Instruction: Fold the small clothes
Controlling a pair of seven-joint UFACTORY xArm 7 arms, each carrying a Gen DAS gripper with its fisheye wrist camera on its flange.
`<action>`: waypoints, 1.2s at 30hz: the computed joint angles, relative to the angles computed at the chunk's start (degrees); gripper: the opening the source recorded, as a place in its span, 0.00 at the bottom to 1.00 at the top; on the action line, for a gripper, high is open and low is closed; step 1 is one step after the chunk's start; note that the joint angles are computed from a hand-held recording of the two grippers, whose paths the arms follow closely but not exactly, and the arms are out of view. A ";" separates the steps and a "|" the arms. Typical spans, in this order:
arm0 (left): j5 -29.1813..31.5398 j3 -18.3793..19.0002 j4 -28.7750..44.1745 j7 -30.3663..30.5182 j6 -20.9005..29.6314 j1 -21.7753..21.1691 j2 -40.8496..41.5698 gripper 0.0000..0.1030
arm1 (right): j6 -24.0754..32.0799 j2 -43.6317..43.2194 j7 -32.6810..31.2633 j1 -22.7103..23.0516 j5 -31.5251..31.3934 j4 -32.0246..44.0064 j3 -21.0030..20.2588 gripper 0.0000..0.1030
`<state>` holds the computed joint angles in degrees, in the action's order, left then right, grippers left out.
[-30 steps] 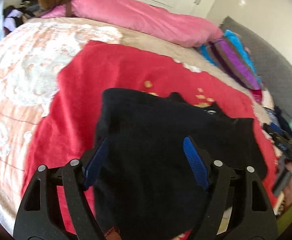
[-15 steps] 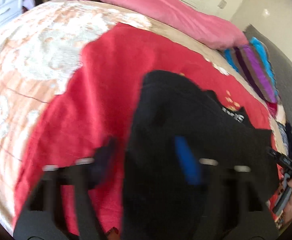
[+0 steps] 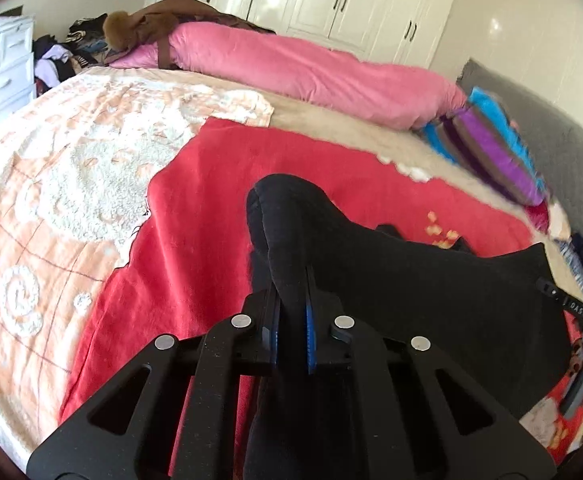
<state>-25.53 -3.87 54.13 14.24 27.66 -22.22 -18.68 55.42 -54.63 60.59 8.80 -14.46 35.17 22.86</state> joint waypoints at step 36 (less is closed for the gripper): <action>10.81 -3.00 4.23 -9.76 6.59 2.55 -0.50 0.60 | 5.93 -1.25 3.21 -0.50 -1.65 1.91 0.64 0.71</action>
<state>-14.72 -6.87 58.36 4.48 34.26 -19.67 -19.18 61.35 -55.89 63.80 8.30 -16.11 37.07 23.50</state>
